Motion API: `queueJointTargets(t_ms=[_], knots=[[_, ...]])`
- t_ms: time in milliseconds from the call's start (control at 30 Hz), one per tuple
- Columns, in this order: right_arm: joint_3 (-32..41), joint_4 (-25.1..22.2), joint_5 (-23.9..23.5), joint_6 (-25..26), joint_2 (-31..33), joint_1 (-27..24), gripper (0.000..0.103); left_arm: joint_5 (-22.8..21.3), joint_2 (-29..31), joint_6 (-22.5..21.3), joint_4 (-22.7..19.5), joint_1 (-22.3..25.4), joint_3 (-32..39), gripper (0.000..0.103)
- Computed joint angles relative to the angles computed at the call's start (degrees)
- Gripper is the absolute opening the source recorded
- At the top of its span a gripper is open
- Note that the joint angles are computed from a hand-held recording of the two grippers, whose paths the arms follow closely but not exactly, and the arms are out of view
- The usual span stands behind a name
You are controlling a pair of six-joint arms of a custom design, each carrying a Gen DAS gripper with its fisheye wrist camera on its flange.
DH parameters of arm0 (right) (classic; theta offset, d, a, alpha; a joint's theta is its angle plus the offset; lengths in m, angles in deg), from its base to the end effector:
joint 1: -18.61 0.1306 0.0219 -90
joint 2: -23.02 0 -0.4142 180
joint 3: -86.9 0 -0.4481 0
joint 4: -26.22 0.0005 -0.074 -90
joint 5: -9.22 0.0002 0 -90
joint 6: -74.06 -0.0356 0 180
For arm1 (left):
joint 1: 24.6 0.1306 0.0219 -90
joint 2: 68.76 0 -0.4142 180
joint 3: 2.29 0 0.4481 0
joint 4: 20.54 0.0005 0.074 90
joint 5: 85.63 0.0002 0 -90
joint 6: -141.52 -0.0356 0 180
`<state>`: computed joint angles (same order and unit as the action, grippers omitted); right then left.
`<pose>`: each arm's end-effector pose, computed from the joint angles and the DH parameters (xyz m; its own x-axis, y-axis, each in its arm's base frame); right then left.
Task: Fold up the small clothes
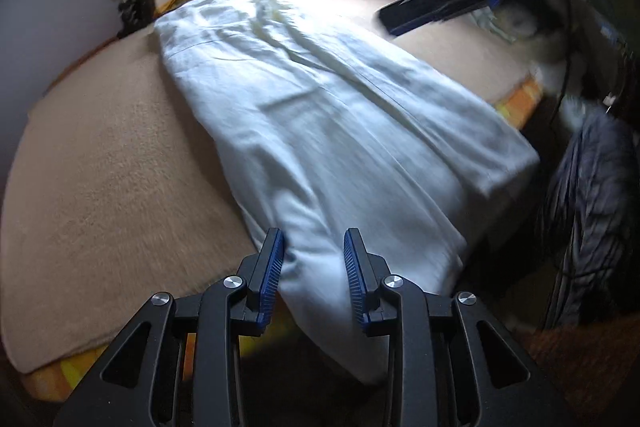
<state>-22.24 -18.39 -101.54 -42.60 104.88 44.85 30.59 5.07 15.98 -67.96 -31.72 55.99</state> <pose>0.4104 0.2158 0.3665 -0.9276 0.0105 -0.3735 -0.1978 0.8341 0.5148 0.3812 -0.0640 0.3138 -0.5388 0.5928 -0.5986 0.7664 0.6399 -0.0561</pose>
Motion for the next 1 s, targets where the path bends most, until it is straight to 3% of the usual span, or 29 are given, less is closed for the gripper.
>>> queueJointTargets(t_ms=[167, 367, 500, 733, 867, 1000], knots=[[-8.3, -5.8, 1.2, -4.5, -12.5, 0.0, 0.038, 5.4, 0.1, 3.1, -7.9, 3.3, 2.5, 0.033], [-15.4, -8.2, -9.2, -10.7, -18.8, -0.6, 0.041, 12.8, 5.7, 10.6, -20.8, 7.2, 6.4, 0.046], [-18.1, -7.8, -13.0, -12.6, -18.2, -0.8, 0.045, 12.5, 7.1, 13.3, -21.3, 6.8, 6.0, 0.046], [-20.3, -3.0, -19.1, -13.6, -15.5, -3.0, 0.045, 13.3, 10.5, 16.5, -21.7, 6.3, 6.4, 0.046], [-20.3, -0.2, -21.9, -13.8, -12.8, -2.8, 0.042, 16.3, 11.8, 16.8, -23.1, 6.7, 6.7, 0.046], [-20.5, 3.2, -24.6, -15.4, -12.3, -2.3, 0.026, 19.5, 12.6, 16.3, -24.8, 7.5, 6.9, 0.043]])
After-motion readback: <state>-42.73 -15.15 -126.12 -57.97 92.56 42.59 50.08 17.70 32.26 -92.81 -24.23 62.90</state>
